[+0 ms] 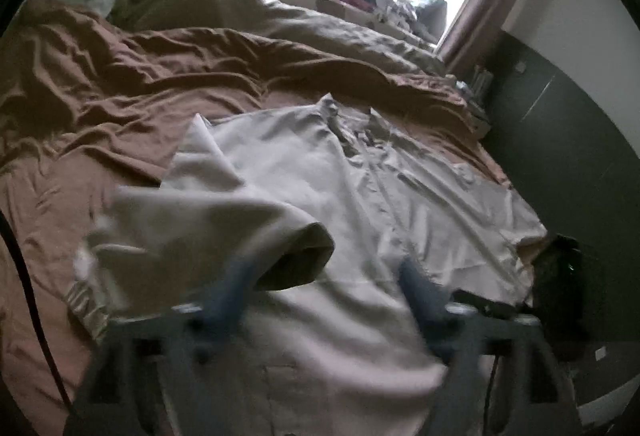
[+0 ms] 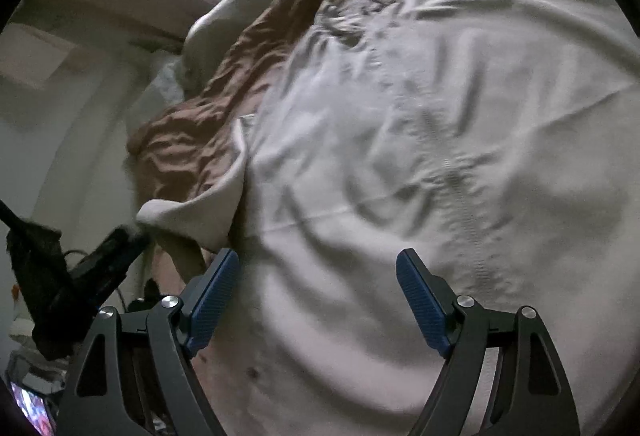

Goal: Fold large clothes
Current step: 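Lift the sleeve with the left tool and lay it across the shirt body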

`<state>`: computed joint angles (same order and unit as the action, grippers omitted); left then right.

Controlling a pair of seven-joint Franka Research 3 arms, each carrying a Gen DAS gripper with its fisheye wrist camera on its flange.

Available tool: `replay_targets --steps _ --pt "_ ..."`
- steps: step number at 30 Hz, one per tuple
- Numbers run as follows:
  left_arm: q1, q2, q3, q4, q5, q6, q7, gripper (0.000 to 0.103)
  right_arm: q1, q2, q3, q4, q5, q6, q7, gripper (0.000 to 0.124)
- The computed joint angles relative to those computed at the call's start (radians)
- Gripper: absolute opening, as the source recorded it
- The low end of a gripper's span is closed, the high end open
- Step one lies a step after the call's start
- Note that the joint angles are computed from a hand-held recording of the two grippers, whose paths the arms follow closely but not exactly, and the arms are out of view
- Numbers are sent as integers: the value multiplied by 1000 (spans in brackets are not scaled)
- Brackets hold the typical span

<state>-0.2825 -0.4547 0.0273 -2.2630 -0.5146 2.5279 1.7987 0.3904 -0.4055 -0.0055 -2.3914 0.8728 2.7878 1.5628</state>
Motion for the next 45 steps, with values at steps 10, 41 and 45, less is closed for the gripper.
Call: replay_targets --steps 10,41,45 --pt "167 -60 -21 -125 199 53 -245 92 29 79 13 76 -18 9 -6 80" --pt "136 17 -102 48 435 24 -458 20 6 74 11 64 159 60 -107 80" --pt "102 54 -140 145 474 17 -470 20 -7 37 -3 29 127 94 -77 80"
